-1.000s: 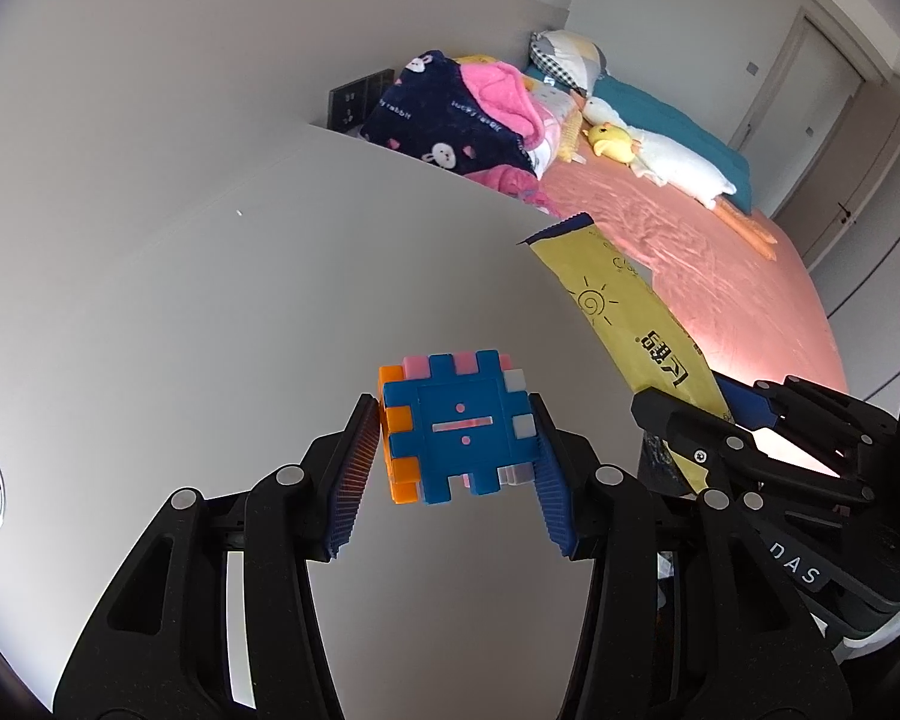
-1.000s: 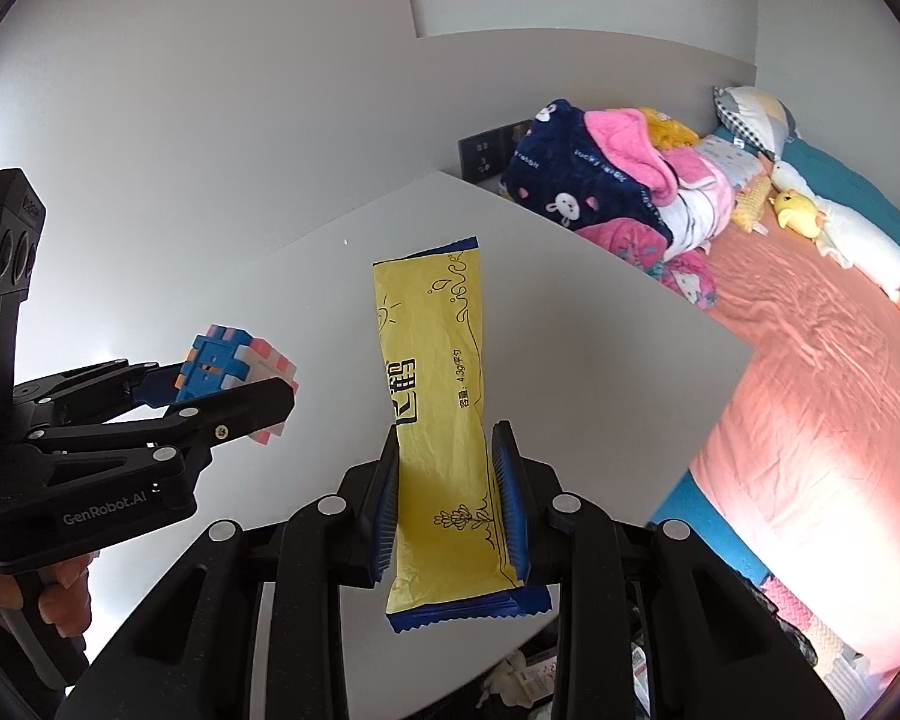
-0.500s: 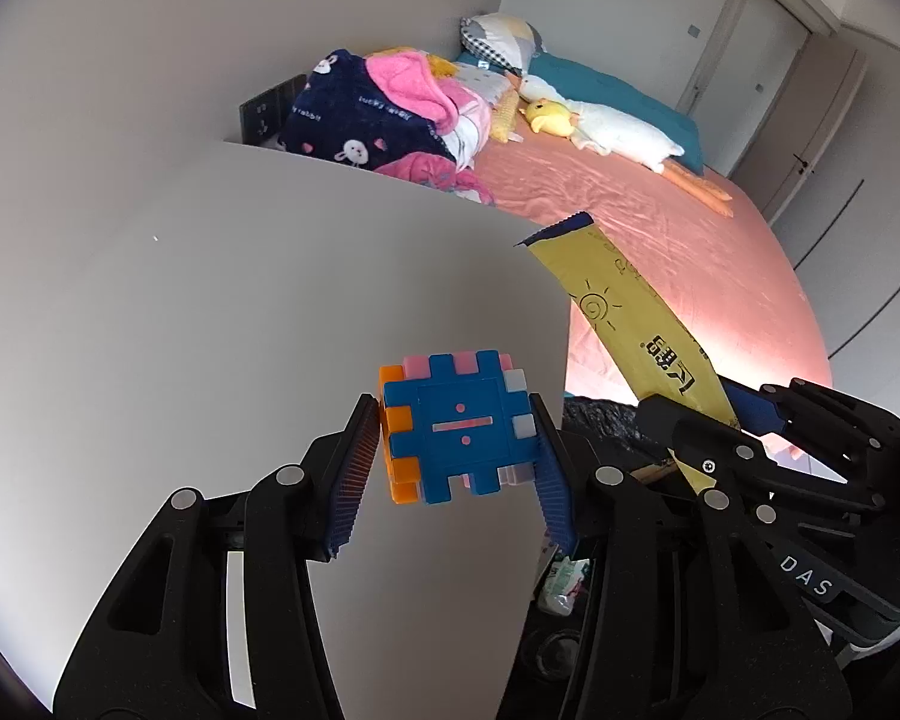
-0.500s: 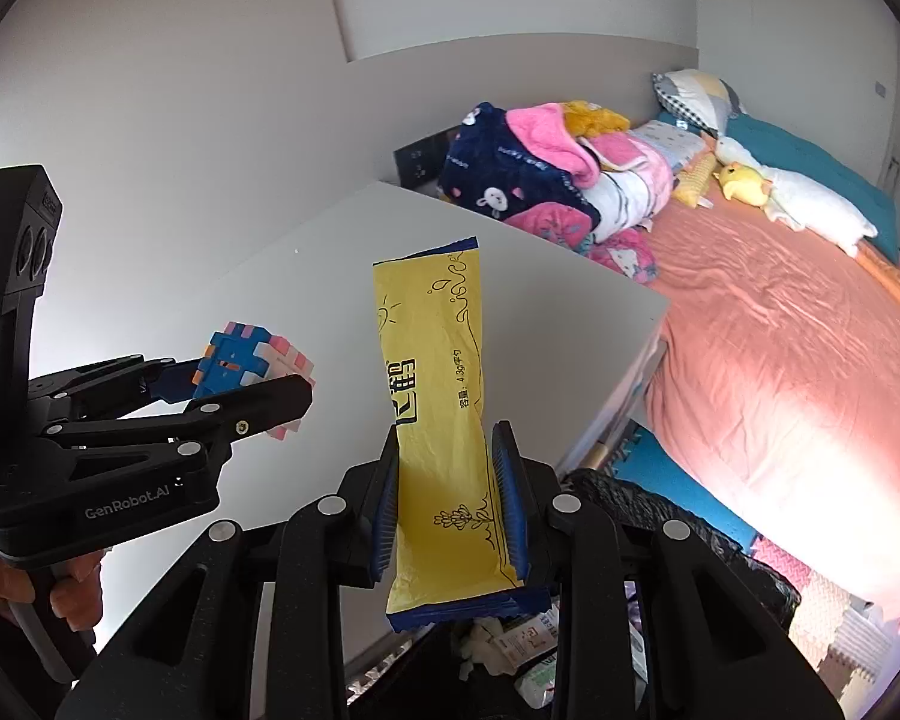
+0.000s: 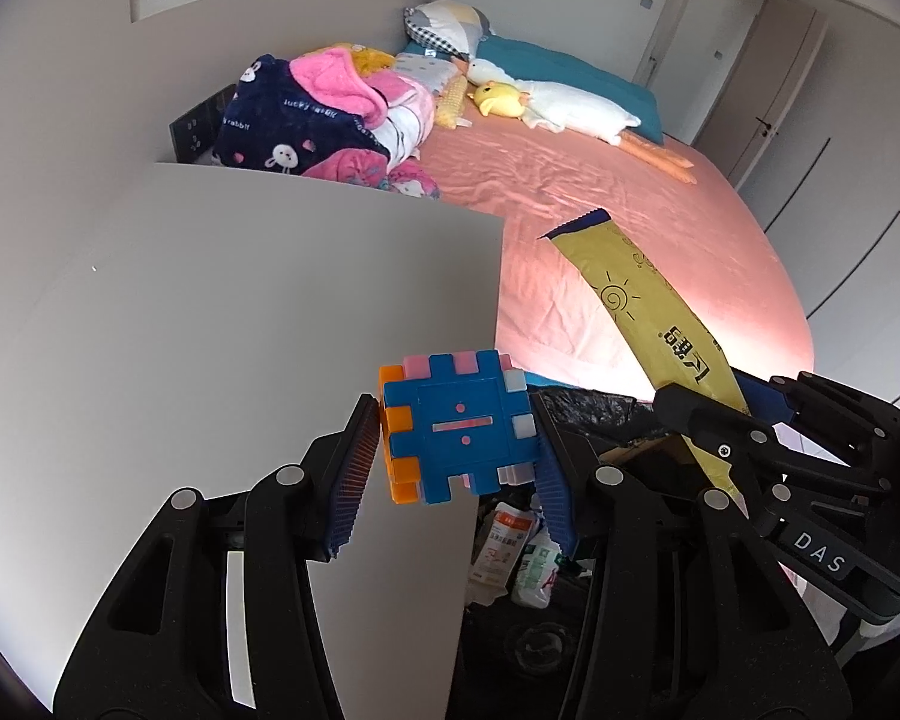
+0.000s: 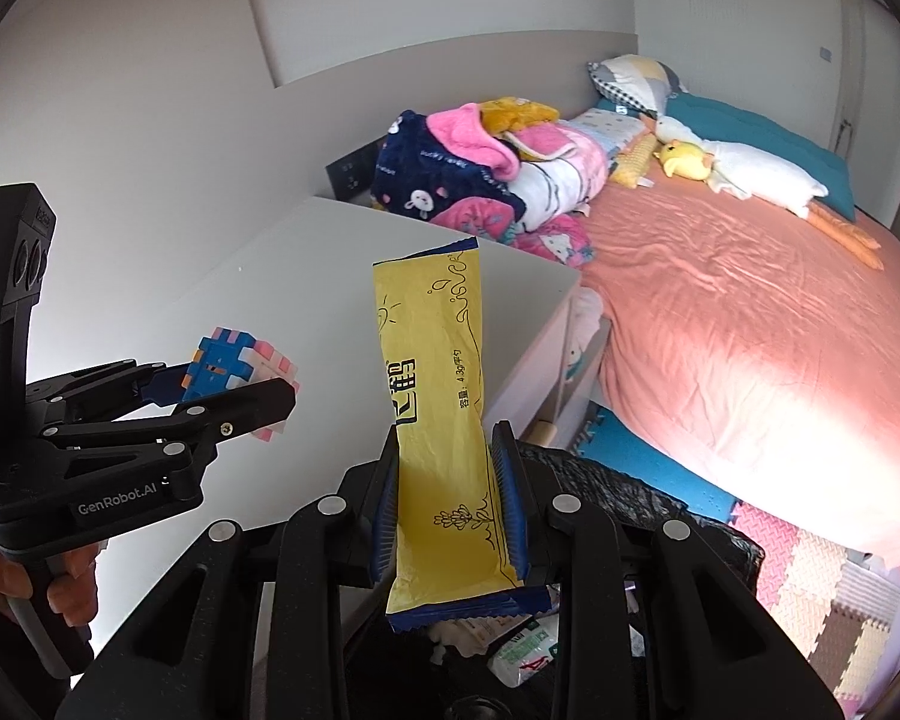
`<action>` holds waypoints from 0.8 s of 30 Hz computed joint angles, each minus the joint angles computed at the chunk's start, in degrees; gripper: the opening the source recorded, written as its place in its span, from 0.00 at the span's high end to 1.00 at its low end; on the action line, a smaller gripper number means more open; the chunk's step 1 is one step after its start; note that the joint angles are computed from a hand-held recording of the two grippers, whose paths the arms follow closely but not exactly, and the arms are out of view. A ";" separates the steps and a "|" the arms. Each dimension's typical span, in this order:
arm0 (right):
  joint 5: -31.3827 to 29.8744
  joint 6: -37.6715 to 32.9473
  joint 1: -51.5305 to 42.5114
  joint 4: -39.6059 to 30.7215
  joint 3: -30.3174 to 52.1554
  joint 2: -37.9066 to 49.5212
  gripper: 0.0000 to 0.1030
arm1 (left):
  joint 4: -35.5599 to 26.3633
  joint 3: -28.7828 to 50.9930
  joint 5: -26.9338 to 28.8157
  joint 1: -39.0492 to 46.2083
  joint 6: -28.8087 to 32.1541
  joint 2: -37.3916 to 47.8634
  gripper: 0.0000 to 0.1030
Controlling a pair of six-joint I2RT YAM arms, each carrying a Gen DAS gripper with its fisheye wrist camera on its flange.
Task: Collect trash
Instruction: 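Carry the block toy and snack bar over the trash bin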
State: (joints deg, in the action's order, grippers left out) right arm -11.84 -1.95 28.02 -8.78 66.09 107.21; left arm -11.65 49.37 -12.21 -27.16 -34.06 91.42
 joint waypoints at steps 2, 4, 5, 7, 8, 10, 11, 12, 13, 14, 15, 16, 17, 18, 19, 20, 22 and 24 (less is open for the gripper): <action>0.00 0.10 -0.69 0.17 -0.45 -0.33 0.70 | -0.18 0.86 0.27 -0.36 0.22 0.71 0.53; 0.02 0.19 -1.55 0.37 -1.16 -0.93 0.70 | -0.39 1.64 0.49 -0.70 0.31 1.31 0.53; 0.07 0.28 -1.88 0.49 -1.51 -1.20 0.70 | -0.46 2.15 0.70 -0.85 0.41 1.77 0.53; 0.00 0.37 -2.82 0.63 -2.18 -1.81 0.70 | -0.62 2.99 0.87 -1.27 0.71 2.41 0.53; -0.02 0.49 -3.30 0.80 -2.58 -2.11 0.70 | -0.63 3.28 0.99 -1.48 0.90 2.62 0.53; 0.02 0.83 -3.99 1.11 -3.26 -2.66 0.70 | -0.65 4.08 1.27 -1.98 1.24 3.26 0.53; 0.09 0.96 -4.22 1.11 -3.31 -2.80 0.70 | -0.71 4.57 1.34 -2.30 1.38 3.62 0.53; 0.01 1.10 -4.79 1.24 -3.74 -3.14 0.70 | -0.78 5.11 1.51 -2.52 1.67 4.06 0.53; 0.08 1.26 -5.03 1.36 -4.06 -3.42 0.70 | -0.82 5.64 1.65 -2.69 1.93 4.52 0.53; 0.08 1.32 -5.52 1.58 -4.57 -3.85 0.70 | -0.90 6.05 1.71 -3.02 1.98 4.84 0.53; 0.05 1.31 -5.90 1.64 -4.90 -4.18 0.70 | -0.95 6.53 1.91 -3.28 2.12 5.25 0.53; 0.02 1.30 -6.39 1.78 -5.45 -4.66 0.70 | -0.98 7.09 2.08 -3.53 2.27 5.77 0.53; 0.01 1.27 -6.91 1.88 -6.02 -5.16 0.70 | -1.02 7.57 2.22 -3.77 2.37 6.21 0.53; 0.02 1.31 -7.26 2.01 -6.38 -5.47 0.70 | -1.08 8.15 2.48 -4.00 2.56 6.70 0.53; 0.03 1.42 -7.68 2.20 -6.96 -5.95 0.70 | -1.06 8.72 2.68 -4.28 2.71 7.24 0.53; -0.02 1.43 -8.14 2.37 -7.47 -6.33 0.70 | -1.11 9.34 3.01 -4.30 3.04 7.75 0.53; -0.08 1.53 -9.23 2.64 -8.48 -7.13 0.70 | -1.09 10.53 3.37 -4.85 3.42 8.81 0.53; -0.19 1.53 -10.27 2.82 -9.28 -7.79 0.70 | -1.14 11.70 3.68 -5.35 3.82 9.83 0.53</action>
State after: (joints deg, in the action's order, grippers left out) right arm -12.03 -0.42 17.75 -5.96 56.81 99.43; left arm -12.79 61.07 -8.53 -32.51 -30.24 101.26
